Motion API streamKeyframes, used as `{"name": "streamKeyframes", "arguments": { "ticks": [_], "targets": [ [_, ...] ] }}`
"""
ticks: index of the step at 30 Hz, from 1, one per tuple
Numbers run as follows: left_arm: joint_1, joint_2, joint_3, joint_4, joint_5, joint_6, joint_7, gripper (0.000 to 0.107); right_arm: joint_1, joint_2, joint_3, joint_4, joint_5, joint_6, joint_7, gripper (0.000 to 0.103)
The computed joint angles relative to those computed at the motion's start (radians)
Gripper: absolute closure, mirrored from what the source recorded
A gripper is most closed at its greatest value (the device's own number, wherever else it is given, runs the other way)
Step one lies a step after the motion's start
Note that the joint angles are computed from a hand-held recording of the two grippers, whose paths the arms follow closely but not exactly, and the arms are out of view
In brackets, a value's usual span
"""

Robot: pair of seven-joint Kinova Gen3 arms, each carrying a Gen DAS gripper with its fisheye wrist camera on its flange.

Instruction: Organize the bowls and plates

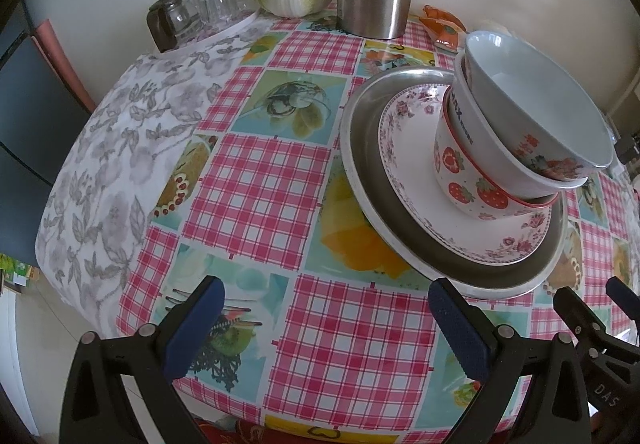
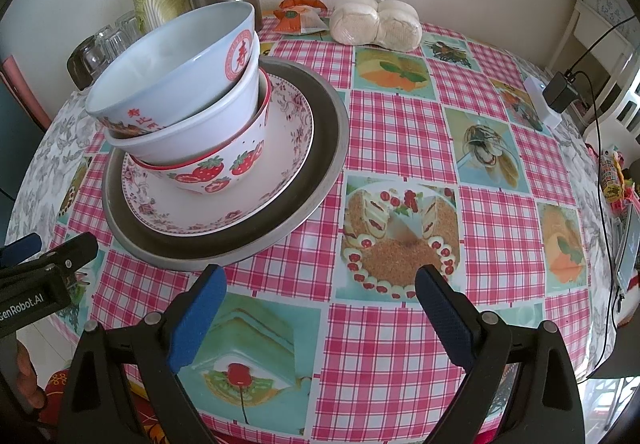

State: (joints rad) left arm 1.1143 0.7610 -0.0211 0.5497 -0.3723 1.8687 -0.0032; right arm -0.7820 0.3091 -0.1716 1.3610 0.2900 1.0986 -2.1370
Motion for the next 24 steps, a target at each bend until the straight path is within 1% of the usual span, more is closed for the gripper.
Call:
{"name": "streamKeyframes", "arguments": {
  "ticks": [14,24],
  "targets": [
    [0.002,-0.011,0.001,0.023,-0.005,-0.013,0.017,0.004,0.0,0.0,0.0,0.003,-0.001,0.002,0.001,0.007],
    [0.001,-0.009,0.003,0.018,-0.006,-0.01,0.015,0.004,0.002,0.003,0.0,0.001,-0.004,0.006,0.008,0.007]
  ]
}}
